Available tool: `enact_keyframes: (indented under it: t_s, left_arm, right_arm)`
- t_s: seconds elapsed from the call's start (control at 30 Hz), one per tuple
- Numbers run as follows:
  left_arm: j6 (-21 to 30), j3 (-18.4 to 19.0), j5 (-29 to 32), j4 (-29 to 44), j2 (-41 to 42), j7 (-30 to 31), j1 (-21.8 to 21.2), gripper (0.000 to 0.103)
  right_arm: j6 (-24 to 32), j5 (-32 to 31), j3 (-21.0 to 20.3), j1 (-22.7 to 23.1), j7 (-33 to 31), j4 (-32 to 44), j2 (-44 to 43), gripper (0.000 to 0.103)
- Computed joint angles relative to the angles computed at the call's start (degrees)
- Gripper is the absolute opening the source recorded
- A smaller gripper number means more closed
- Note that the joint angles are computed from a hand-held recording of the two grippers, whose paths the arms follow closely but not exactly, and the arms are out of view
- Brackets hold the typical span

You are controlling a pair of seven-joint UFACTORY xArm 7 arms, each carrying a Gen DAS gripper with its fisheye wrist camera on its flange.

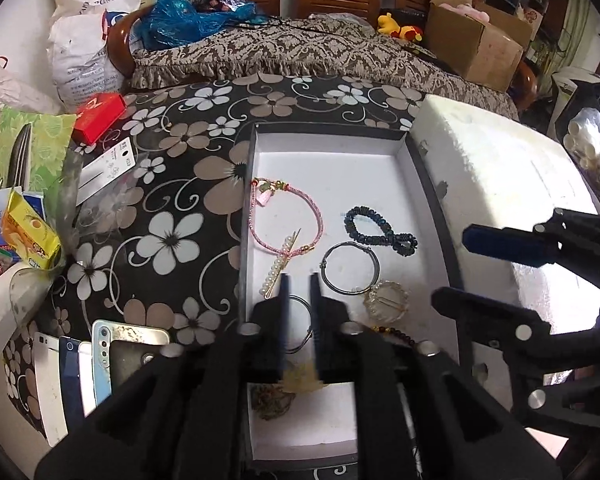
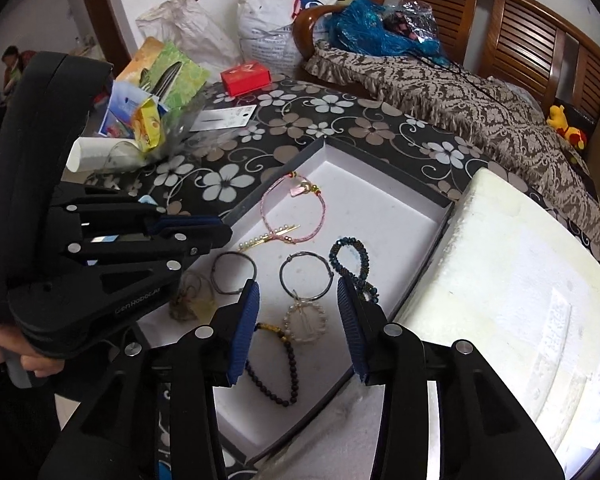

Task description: Organize jewelry

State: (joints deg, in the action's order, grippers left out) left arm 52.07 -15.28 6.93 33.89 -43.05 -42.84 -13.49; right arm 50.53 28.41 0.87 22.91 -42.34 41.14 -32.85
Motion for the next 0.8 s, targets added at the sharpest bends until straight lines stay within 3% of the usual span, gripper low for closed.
enact_keyframes:
  t_s: [0.1,0.23,0.33,0.43,0.57,0.67,0.8]
  left_arm:
    - [0.67,-0.60,0.78,0.21,-1.31,-0.66,0.41,0.030]
    - [2.34,-2.24,2.75,1.31,-3.03,-1.65,1.13,0.059]
    - [3.07,-2.94,2.92,1.45,-5.01,-3.04,0.99,0.075]
    - [4.28,-3.88,2.32,1.52,-7.32,-4.58,0.38,0.088]
    - [4.36,-4.67,1.04,1.42,-9.72,-5.50,-1.35,0.094]
    - [5.39,-5.70,0.69,1.65,-10.99,-6.41,-1.75,0.098]
    - [6.74,-6.48,0.54,2.04,-11.32,-6.88,-2.09,0.098]
  right_arm:
    - [0.53,-0.03,-0.57,-0.28,-0.34,-0.42,-1.35,0.043]
    - [1.54,0.10,-1.54,-0.84,-0.53,-1.19,-3.64,0.046]
    - [2.58,0.31,-2.15,-1.14,-0.50,-1.97,-5.85,0.059]
    - [3.24,0.19,-2.29,-1.31,-0.39,-2.90,-8.20,0.061]
    - [4.05,-0.03,-2.49,-1.49,0.43,-4.03,-10.99,0.063]
    - [4.17,-0.62,-2.61,-1.90,1.04,-5.04,-12.70,0.077]
    - [3.83,-1.62,-2.53,-2.72,2.84,-6.20,-14.07,0.079]
